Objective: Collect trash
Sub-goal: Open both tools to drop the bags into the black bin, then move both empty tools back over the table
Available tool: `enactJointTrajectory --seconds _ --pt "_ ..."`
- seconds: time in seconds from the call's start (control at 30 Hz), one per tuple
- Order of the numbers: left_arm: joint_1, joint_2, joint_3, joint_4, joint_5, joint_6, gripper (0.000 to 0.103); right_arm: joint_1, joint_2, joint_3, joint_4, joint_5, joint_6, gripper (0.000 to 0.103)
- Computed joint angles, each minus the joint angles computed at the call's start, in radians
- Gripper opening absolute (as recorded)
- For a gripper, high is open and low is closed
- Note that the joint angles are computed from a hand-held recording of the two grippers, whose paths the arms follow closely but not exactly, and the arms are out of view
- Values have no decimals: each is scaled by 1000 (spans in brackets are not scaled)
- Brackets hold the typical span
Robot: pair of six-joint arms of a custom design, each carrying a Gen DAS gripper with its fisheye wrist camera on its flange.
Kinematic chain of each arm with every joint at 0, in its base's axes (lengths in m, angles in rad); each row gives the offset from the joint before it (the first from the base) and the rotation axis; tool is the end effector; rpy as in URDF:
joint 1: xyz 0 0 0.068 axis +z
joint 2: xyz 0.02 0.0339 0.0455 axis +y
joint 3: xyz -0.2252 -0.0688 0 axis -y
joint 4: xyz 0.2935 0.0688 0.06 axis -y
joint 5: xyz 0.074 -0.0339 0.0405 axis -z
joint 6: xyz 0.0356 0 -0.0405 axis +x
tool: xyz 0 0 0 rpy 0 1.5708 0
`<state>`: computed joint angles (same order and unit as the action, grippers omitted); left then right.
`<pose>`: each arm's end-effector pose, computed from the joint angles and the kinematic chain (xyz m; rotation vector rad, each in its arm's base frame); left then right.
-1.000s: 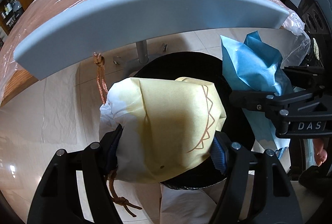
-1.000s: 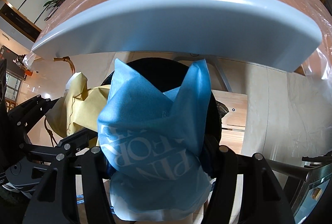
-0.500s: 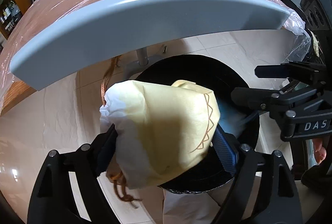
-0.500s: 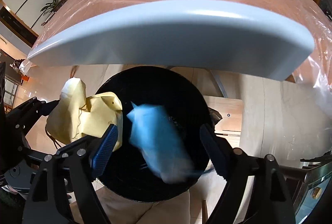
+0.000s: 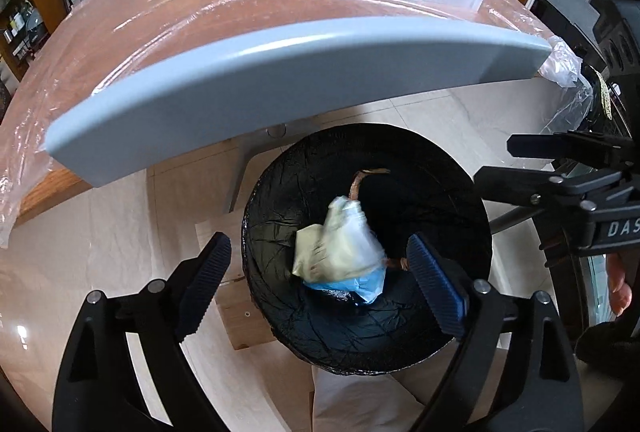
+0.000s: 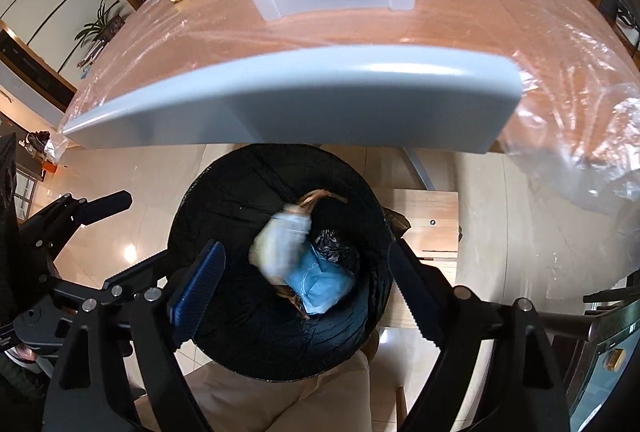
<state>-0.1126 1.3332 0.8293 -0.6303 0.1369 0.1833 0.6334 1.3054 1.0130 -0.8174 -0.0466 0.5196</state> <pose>0.2967 -0.0384 0.1442 0.4380 2.6607 -0.1636 0.2473 0.1836 0.2055 -0.1715 2.7463 0.4057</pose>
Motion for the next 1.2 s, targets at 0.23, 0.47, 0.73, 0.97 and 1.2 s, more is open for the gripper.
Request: enactJointTrajectory --seconds 0.23,0.47,0.73,0.97,1.2 --pt "47 -139 -21 -57 42 27 91 16 -101 24 -72 53 -22 84" --pt "87 -235 20 -79 92 41 95 48 -167 98 -101 186 -61 93" --pt "146 -147 167 -10 113 -15 101 41 -128 176 28 329 -138 99" --pt "188 -1 295 14 132 -4 101 45 51 326 3 425 -174 99" --pt "214 211 471 3 141 55 101 -1 191 405 11 379 -126 99"
